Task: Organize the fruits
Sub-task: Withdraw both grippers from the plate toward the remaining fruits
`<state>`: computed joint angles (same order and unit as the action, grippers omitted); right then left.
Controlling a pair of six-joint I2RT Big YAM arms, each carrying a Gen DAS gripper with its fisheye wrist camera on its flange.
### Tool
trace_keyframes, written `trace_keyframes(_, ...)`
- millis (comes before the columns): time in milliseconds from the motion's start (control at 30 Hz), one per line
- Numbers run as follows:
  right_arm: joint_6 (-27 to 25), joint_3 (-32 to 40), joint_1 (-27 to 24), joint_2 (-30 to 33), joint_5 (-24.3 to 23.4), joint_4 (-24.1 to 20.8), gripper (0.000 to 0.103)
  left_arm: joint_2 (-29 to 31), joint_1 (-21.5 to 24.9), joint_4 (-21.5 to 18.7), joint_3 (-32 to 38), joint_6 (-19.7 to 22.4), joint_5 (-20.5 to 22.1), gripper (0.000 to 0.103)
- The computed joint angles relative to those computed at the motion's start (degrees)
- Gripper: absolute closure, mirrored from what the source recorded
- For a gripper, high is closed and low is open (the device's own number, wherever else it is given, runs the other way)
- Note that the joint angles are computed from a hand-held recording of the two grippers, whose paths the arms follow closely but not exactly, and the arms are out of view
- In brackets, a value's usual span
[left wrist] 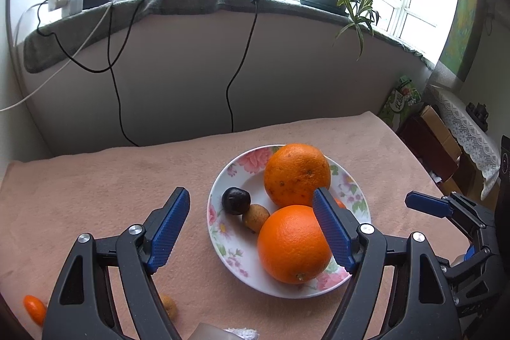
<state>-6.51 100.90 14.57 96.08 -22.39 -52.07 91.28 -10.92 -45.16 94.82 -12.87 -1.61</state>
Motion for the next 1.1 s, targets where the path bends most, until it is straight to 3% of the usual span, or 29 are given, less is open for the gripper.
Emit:
trace_keyframes(833,-1.0,-4.6,4.2,-5.8,0.1,2.3,0.014,-12.5,1.1,2.4,-11.9,-1.0,-4.9,0.023)
trace_keyframes(1100,-1.5,-5.1,6.3,-6.2,-0.8,1.8,0.014,-18.5,3.8,2.4,-18.3,-3.5,-5.0,0.023)
